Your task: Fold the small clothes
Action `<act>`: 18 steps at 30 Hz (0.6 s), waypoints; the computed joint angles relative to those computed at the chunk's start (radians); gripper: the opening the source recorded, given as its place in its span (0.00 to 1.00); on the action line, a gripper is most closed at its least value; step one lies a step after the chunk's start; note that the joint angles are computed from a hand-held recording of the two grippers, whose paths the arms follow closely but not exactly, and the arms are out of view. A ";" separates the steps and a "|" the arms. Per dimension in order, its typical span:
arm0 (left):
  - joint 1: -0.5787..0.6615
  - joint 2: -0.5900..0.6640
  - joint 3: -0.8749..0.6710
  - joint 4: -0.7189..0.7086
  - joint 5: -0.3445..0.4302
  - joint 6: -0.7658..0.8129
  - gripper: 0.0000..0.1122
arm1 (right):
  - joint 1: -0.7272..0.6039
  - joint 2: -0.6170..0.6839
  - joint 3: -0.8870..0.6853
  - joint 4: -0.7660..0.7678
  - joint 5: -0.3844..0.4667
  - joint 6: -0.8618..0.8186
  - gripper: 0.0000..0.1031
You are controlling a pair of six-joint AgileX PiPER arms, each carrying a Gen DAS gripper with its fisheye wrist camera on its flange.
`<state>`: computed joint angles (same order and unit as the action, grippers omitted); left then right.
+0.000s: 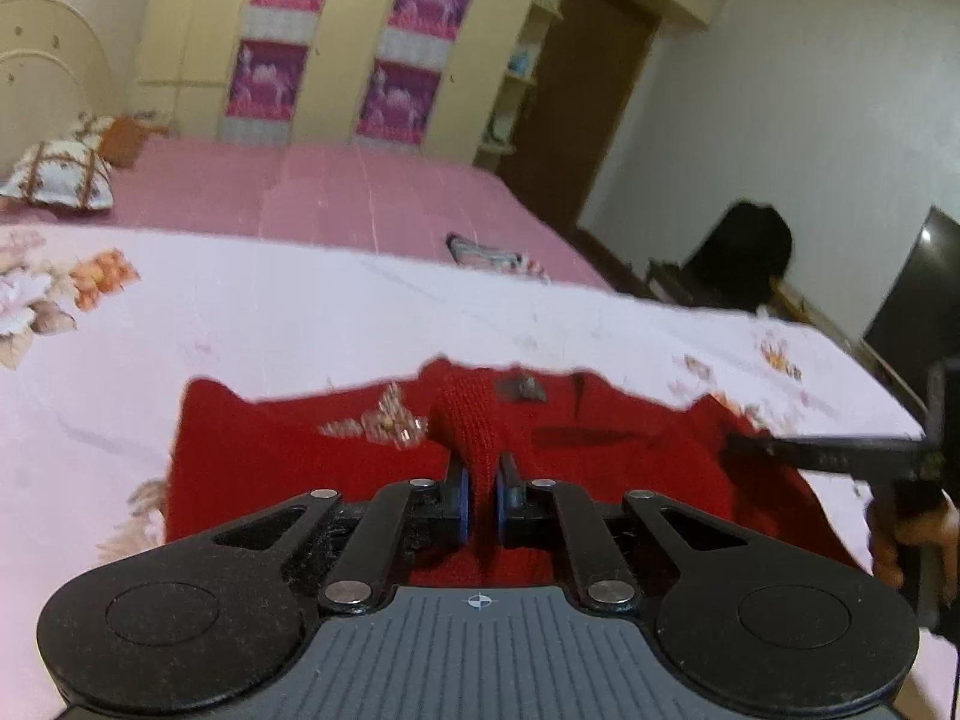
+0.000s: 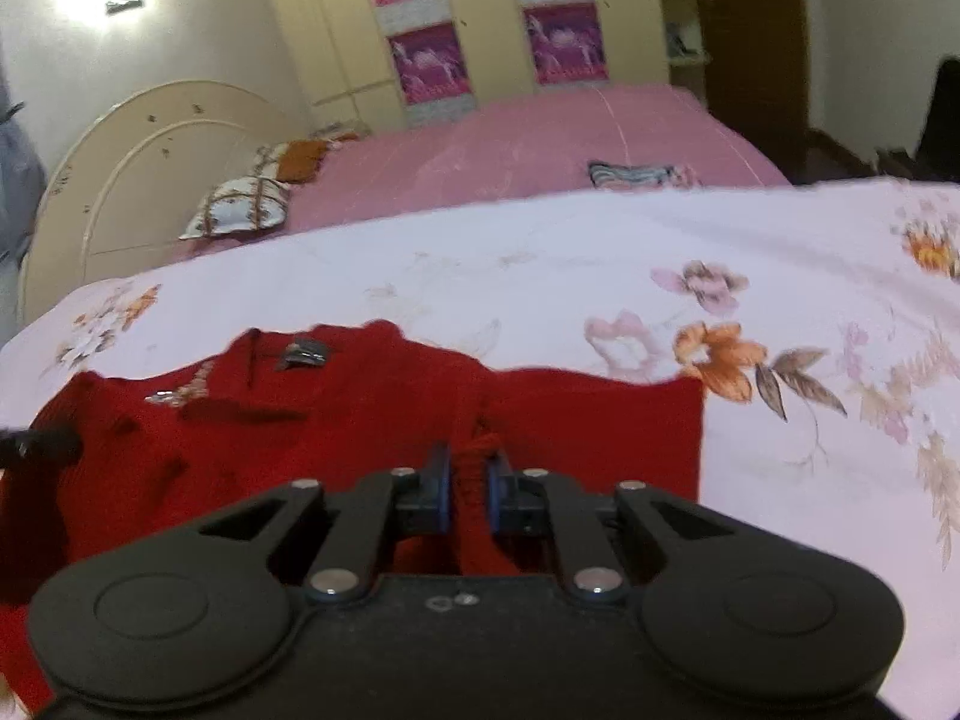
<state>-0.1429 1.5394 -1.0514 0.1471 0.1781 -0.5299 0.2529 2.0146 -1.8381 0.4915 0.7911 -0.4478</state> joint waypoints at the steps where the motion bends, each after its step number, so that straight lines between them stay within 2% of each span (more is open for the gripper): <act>1: 0.000 -0.006 0.002 0.065 -0.007 -0.072 0.07 | 0.002 -0.027 0.037 0.002 -0.033 -0.012 0.11; 3: 0.002 -0.009 -0.007 0.099 -0.001 -0.097 0.07 | 0.002 -0.079 0.113 0.016 -0.109 -0.056 0.13; 4: 0.002 -0.003 -0.016 0.089 0.006 -0.076 0.07 | 0.006 -0.091 0.131 0.010 -0.135 -0.065 0.24; 5: 0.005 0.003 -0.022 0.038 0.012 -0.022 0.07 | 0.009 -0.081 0.115 -0.012 -0.128 -0.050 0.32; 6: 0.006 0.008 -0.026 0.006 0.017 0.010 0.07 | 0.009 -0.059 0.074 -0.034 -0.093 -0.025 0.36; 7: 0.006 0.012 -0.029 -0.004 0.022 0.023 0.07 | 0.013 -0.042 0.041 -0.068 -0.075 0.018 0.51; 8: 0.007 0.014 -0.028 -0.013 0.022 0.033 0.07 | 0.019 -0.042 0.041 -0.085 -0.093 0.043 0.56; 9: 0.008 0.016 -0.024 -0.016 0.020 0.035 0.07 | 0.019 -0.040 0.038 -0.069 -0.106 0.035 0.55; 11: 0.011 0.019 -0.017 -0.018 0.014 0.038 0.07 | 0.016 -0.005 -0.025 -0.045 -0.050 0.028 0.54; 14: 0.020 0.020 -0.011 -0.026 0.010 0.039 0.07 | 0.052 0.079 -0.150 -0.148 0.025 0.089 0.54; 18: 0.030 0.025 -0.007 -0.058 0.012 0.071 0.07 | 0.070 0.198 -0.335 -0.196 0.143 0.129 0.54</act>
<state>-0.1133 1.5639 -1.0584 0.0888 0.1904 -0.4591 0.3230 2.2124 -2.1733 0.2956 0.9338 -0.3187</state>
